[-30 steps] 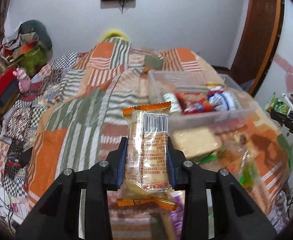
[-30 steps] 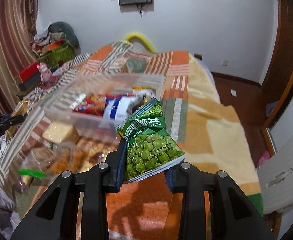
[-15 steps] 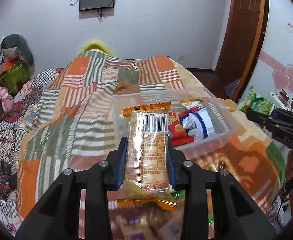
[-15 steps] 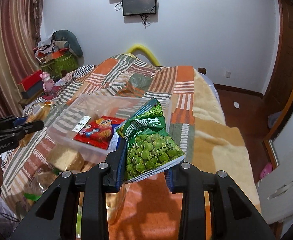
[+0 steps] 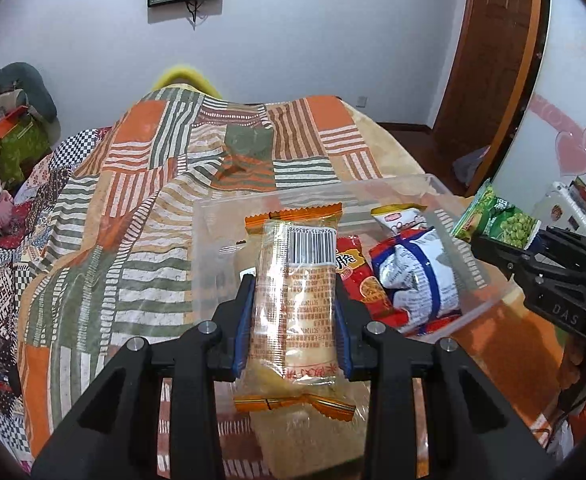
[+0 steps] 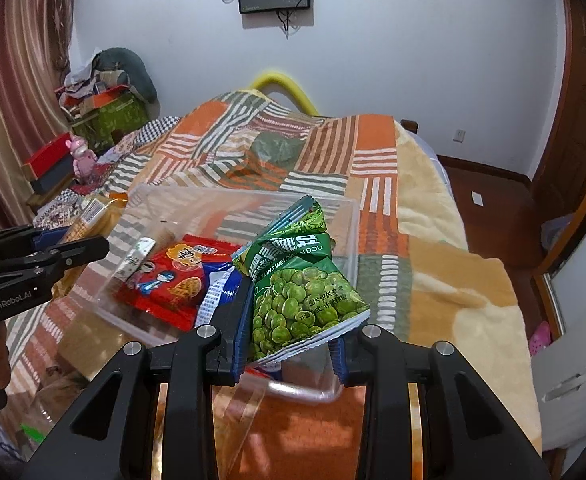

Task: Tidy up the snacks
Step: 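Drop wrapped cake into box with left tool while right tool drops pea bag, then move both open tools toward the remaining snacks on the bed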

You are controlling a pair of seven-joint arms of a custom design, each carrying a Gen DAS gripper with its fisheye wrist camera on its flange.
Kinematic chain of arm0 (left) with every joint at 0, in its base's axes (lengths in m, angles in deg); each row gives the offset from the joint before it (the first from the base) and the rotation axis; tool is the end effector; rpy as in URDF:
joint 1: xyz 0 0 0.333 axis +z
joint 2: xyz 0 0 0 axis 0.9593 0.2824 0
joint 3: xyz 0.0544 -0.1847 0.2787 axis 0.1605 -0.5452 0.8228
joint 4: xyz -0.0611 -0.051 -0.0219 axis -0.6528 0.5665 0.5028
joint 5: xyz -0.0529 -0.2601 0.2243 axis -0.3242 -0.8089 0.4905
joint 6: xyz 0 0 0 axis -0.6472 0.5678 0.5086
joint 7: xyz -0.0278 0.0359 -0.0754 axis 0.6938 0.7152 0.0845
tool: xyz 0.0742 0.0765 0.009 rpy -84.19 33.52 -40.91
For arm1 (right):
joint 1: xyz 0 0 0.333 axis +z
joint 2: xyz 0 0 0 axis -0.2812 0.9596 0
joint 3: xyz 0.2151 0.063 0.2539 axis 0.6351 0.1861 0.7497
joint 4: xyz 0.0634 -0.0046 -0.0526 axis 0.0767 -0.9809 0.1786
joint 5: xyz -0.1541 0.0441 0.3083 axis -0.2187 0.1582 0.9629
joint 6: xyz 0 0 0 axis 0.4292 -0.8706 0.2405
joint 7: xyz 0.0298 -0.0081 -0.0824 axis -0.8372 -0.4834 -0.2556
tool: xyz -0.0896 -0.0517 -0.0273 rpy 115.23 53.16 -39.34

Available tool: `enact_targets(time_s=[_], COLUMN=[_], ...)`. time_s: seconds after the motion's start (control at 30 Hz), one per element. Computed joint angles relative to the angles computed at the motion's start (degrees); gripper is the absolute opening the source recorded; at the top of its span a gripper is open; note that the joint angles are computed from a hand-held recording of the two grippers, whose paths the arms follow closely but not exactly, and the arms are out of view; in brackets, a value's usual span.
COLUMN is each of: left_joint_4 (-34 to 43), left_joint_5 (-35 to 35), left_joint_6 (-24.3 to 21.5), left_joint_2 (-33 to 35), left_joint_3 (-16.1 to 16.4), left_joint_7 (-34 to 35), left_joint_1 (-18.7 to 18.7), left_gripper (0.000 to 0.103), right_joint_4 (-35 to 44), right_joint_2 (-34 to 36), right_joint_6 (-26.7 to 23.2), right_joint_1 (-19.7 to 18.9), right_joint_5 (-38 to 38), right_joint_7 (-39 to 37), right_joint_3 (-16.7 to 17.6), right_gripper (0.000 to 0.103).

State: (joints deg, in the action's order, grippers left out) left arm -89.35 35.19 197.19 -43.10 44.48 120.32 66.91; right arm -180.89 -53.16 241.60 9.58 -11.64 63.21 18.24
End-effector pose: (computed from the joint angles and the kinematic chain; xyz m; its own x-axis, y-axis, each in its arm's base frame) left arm 0.4442 -0.2350 0.5519 0.0364 -0.9961 0.0809 -0.7161 -0.0825 -0.6931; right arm 0.4311 0.2273 0.5824 0.4859 -0.8718 -0.0617 -0.6602 -0.3199 -0.6795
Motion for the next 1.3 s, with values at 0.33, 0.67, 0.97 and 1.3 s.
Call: enact_targets(time_s=[0.33,0.67,0.97,1.3], left_joint_4=[0.8,-1.18,-4.64,-11.38], left_joint_5=[-0.99,-0.85,-4.1,-12.3], left_joint_6=[-0.67,-1.48,-2.28,-5.89], left_joint_2=[2.12,-2.56,-10.22,-20.75], left_joint_3=[1.25,-0.2,-3.25,-6.78], left_joint_7=[-0.59,-1.54,-0.17,3.75], left_joint_1=[-1.16,-0.78,1.05,2.45], left_gripper=[0.036,0.06,0.064,0.068], right_joint_4=[0.0,-1.43,-3.96,-8.62], right_joint_2=[-0.03,-3.4,-9.01,-16.86], right_joint_6=[-1.53,-1.86,-2.2,-2.5], right_joint_1=[-0.36,0.39,2.45,4.63], right_joint_5=[-0.9,-0.05,1.04,-0.53], right_joint_7=[0.14,-0.52,-1.14,1.01], right_joint_3=[0.58,-0.56,-1.94,-2.44], right_gripper=[0.034,0.055,0.056,0.059])
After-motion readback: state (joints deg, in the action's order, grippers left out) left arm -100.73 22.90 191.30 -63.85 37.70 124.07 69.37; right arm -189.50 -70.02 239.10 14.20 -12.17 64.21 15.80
